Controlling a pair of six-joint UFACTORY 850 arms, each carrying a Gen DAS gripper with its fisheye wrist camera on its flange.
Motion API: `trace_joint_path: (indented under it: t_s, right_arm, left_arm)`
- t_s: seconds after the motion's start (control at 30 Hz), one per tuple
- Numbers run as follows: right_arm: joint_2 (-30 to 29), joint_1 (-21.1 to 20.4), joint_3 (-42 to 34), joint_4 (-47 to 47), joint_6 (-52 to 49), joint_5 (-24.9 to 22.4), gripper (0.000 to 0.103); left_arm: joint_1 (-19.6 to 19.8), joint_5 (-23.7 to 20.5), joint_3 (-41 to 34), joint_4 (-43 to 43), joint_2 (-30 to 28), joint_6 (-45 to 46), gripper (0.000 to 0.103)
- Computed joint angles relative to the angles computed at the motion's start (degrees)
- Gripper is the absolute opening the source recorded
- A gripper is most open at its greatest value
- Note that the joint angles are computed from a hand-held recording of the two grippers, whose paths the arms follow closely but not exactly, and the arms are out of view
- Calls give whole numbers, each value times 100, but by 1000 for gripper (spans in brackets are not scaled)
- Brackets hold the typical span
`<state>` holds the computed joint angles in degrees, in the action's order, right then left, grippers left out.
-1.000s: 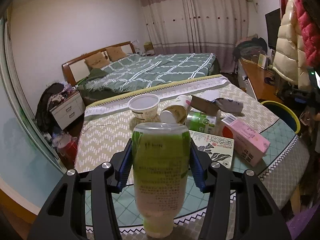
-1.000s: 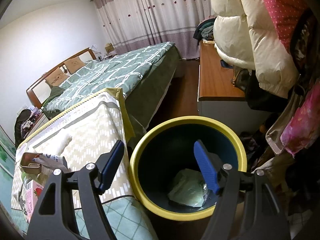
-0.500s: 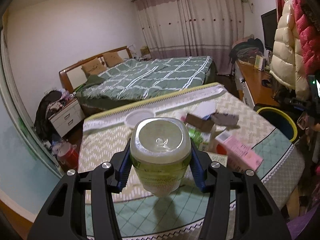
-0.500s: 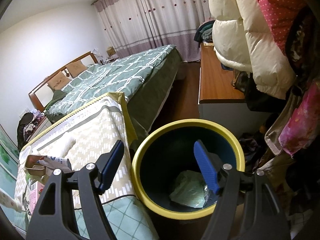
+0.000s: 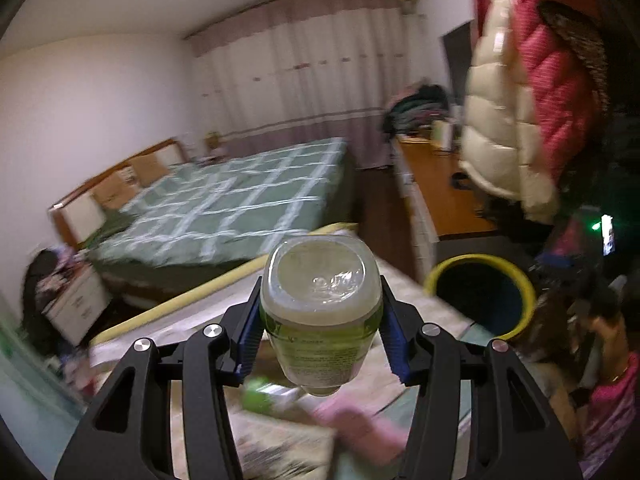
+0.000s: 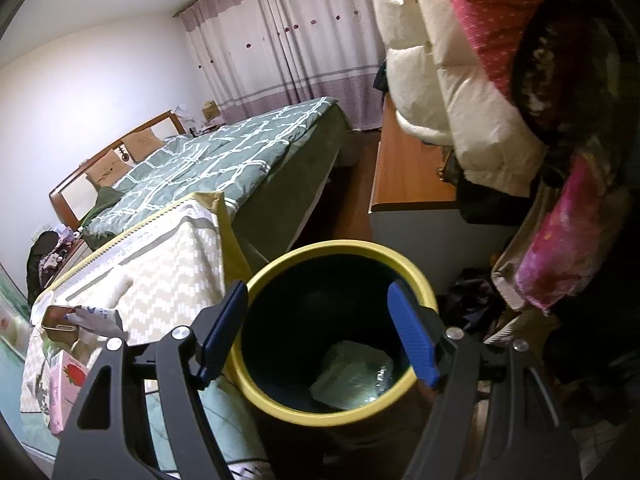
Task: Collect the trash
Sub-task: 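Carry the bottle over the yellow-rimmed bin and open the left tool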
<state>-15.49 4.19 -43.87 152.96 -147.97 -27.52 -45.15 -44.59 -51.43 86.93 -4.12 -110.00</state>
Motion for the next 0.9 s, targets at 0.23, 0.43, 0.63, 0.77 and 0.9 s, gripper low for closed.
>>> trace_joint_path:
  t_s: [0.23,0.43,0.63,0.77,0.9]
  right_arm:
    - [114,-288,162,98,-161,-54,69]
    - [29,-553,156,-297,125,-111,69]
    - [-89,-731,147,-424,280,-159,69]
    - [-141,-780,134,-467,347,-139,69]
    - [-105,-730,165,-548,394,-124,69]
  left_arm:
    - [241,1343,-1634,379,-1520,57,52]
    - [350,1949,-3041,-411,-2814,892,52]
    - [398,2078,-4121,-1799,-3817,2253,52]
    - [400,2000,-4273,-2002,-3998,2305,76]
    - [329,1979,-3538,-896,-3398,1060,88]
